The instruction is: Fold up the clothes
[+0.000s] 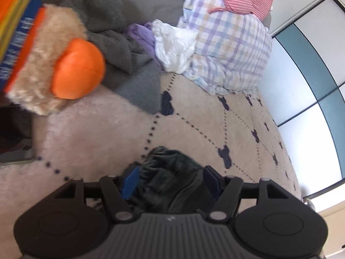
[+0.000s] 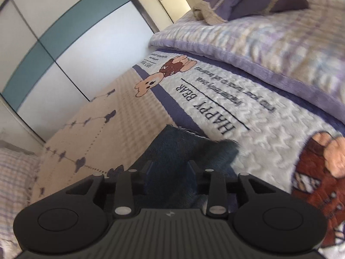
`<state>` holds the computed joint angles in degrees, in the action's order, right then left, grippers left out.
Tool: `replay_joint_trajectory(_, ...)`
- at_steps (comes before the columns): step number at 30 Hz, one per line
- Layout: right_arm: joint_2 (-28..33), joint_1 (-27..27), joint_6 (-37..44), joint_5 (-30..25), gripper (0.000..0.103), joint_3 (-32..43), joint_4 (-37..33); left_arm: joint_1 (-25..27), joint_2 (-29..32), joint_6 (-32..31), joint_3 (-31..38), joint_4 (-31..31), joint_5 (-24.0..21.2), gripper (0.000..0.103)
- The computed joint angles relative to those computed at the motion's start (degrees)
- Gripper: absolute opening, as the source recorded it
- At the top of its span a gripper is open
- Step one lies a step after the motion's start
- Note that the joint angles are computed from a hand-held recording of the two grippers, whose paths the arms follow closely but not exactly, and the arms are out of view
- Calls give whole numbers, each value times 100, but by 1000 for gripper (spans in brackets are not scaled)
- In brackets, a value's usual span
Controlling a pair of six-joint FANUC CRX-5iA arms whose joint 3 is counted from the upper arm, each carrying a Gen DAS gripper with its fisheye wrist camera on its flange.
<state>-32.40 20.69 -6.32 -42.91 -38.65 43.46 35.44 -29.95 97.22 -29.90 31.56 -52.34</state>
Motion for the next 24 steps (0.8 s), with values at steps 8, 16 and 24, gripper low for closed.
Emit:
replay_joint_trajectory(8,-199,-265,-148,680,40,-335,-688,-440,-195,118,342,-1243,-95,71)
replay_joint_trajectory(16,599,-637,-439,932,21,-209,-257,-1208,75,975,798,-2698,-357,69)
replay_joint_trajectory(24,-169,-786,-1619,1503,15,-753,1265,-1355,69,1078,883,-3061,-449,61)
